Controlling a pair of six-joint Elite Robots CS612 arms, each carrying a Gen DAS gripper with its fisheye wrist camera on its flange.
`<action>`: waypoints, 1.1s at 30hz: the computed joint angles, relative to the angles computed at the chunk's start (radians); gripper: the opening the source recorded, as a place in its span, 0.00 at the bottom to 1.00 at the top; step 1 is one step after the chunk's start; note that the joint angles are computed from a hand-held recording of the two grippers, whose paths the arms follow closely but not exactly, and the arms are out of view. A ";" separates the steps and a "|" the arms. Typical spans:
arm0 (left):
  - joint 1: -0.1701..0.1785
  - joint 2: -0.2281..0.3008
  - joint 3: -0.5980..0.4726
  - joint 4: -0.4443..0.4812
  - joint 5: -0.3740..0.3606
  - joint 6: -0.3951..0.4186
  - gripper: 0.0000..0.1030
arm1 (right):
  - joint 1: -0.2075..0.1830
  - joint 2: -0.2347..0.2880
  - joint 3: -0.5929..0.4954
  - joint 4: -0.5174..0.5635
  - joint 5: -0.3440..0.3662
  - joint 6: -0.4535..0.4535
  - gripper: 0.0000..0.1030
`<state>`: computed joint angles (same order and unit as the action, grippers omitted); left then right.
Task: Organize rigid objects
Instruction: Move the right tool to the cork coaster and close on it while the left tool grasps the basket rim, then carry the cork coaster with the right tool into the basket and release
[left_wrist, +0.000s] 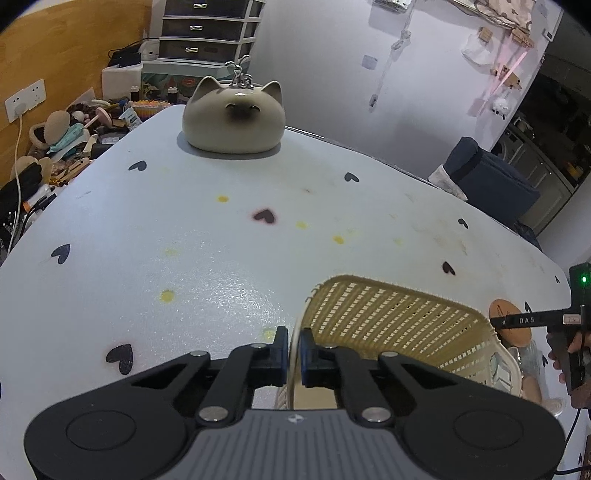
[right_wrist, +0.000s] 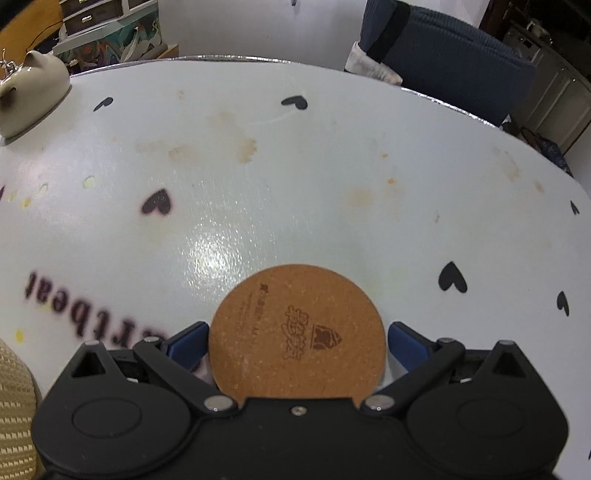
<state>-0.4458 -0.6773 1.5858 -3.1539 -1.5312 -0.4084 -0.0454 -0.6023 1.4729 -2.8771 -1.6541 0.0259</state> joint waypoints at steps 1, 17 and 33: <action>-0.001 0.000 0.001 -0.001 0.003 -0.002 0.06 | -0.002 -0.001 0.003 -0.001 0.007 -0.003 0.97; 0.013 0.014 -0.013 -0.028 -0.049 0.053 0.06 | 0.047 -0.102 0.160 -0.317 0.096 0.079 0.97; 0.035 0.032 -0.034 -0.043 -0.177 0.104 0.06 | 0.140 -0.111 0.097 -0.114 0.383 -0.065 0.97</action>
